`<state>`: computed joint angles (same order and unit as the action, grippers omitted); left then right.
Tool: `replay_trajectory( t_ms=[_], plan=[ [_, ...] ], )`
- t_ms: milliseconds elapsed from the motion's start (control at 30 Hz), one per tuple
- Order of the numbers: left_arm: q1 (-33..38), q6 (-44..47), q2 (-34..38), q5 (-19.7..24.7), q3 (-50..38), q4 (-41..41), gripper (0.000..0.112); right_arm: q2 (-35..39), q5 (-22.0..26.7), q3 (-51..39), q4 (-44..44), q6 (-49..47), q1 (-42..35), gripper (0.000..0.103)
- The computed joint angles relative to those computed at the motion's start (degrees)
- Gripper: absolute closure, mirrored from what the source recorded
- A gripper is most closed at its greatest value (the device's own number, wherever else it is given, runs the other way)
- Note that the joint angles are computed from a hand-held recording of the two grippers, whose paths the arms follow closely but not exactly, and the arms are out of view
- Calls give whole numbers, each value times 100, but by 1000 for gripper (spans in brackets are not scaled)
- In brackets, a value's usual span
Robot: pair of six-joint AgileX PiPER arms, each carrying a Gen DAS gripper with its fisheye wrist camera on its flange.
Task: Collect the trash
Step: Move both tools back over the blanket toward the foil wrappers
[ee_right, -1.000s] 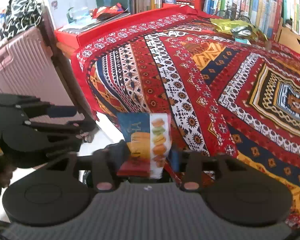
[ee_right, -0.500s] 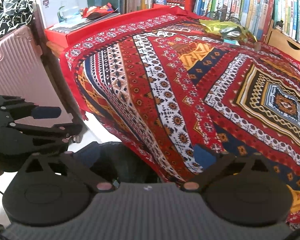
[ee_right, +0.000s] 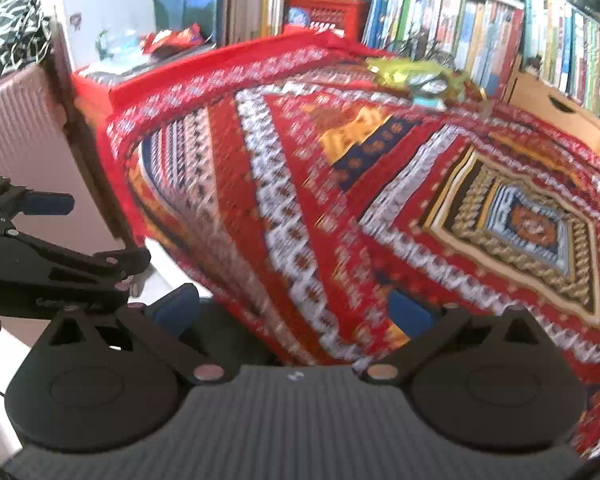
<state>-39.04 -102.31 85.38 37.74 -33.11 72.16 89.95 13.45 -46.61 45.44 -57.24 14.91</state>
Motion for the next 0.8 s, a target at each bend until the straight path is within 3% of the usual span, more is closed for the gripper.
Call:
replay_trajectory(
  t_ms=[333,433,633,800],
  plan=[
    [896,1006,655,-355,-1573,46,10,634,458,-1542,129,-116,-733,0],
    [1183,1476,1123,-479,-2326,-200,10,1126,474,-2248,-384,413,-848,0],
    [1642,2708,2348,-493,-4250,-1117,10,2202,846,-3809,-1106,1192,-1125,0],
    [1982,4136,3674,-258,-6521,-2344,10,3336,1408,-5519,-1846,2082,-1236,0]
  ],
)
